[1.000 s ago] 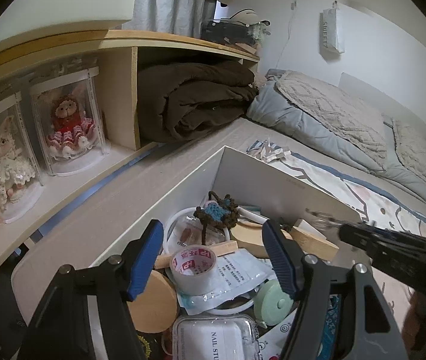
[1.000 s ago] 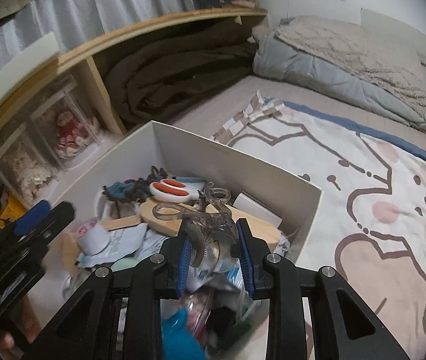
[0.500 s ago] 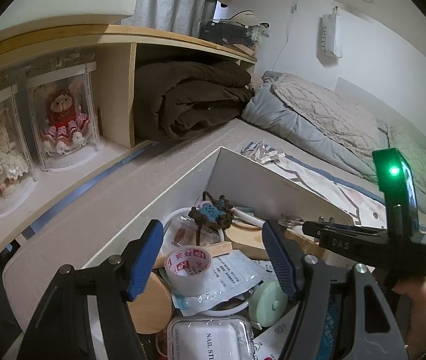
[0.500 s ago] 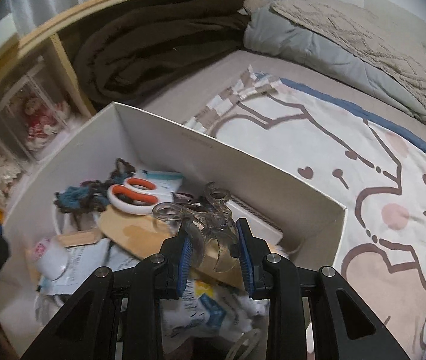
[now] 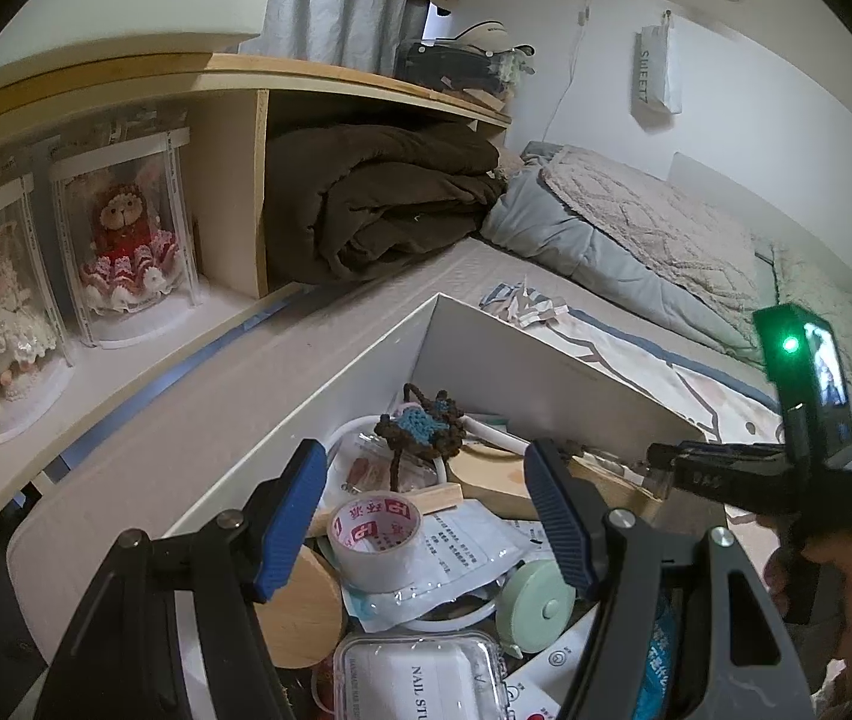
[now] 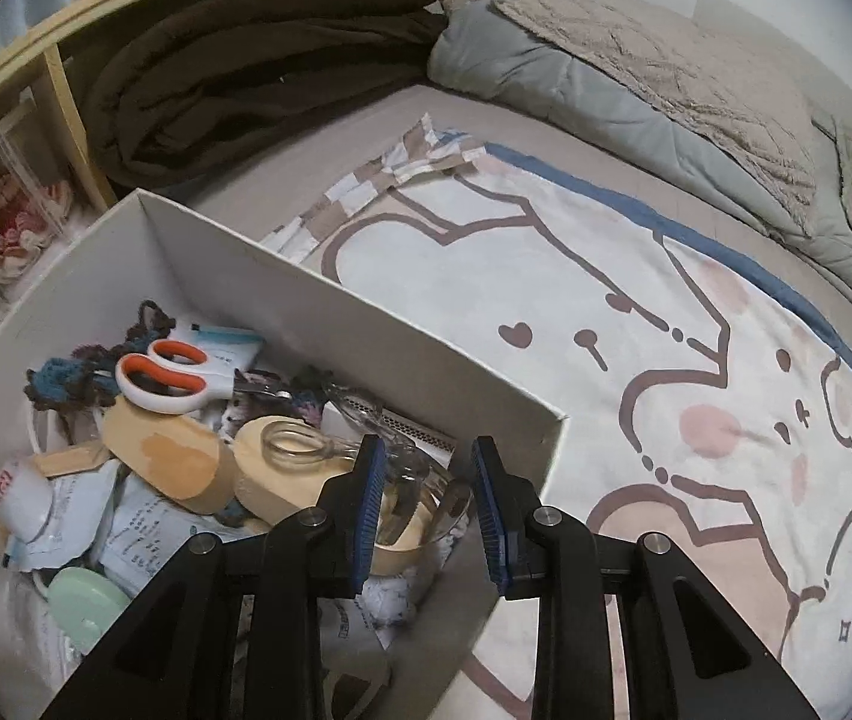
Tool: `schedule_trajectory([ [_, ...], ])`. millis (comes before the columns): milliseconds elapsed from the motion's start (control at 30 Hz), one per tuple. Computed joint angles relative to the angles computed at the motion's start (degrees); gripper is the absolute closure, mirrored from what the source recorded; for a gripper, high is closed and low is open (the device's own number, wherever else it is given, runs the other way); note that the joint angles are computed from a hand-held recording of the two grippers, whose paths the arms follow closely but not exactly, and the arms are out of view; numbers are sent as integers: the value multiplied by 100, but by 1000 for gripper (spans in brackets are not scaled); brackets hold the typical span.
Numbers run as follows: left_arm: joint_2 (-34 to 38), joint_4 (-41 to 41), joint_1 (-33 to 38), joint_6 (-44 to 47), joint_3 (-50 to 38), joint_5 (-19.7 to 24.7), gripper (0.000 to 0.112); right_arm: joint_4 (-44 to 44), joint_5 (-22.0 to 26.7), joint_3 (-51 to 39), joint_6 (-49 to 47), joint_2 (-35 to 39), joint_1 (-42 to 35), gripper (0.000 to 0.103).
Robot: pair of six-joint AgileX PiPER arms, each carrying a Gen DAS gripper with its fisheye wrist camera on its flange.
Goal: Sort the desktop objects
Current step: 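Open the left tool to drop the tape roll into the box while the right tool lowers the curler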
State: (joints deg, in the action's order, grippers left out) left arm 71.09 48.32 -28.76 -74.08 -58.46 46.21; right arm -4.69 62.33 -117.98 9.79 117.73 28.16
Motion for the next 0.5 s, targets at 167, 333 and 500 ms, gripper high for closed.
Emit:
schedule_trajectory([
  [167, 2, 3, -7, -4, -9, 6, 44, 125, -126, 188, -66, -247, -75, 73],
  [333, 5, 14, -10, -8, -7, 2, 44, 189, -307, 439, -169, -469, -68, 73],
  [500, 7, 27, -19, -10, -12, 19, 44, 378, -671, 912, -294, -785, -41, 73],
])
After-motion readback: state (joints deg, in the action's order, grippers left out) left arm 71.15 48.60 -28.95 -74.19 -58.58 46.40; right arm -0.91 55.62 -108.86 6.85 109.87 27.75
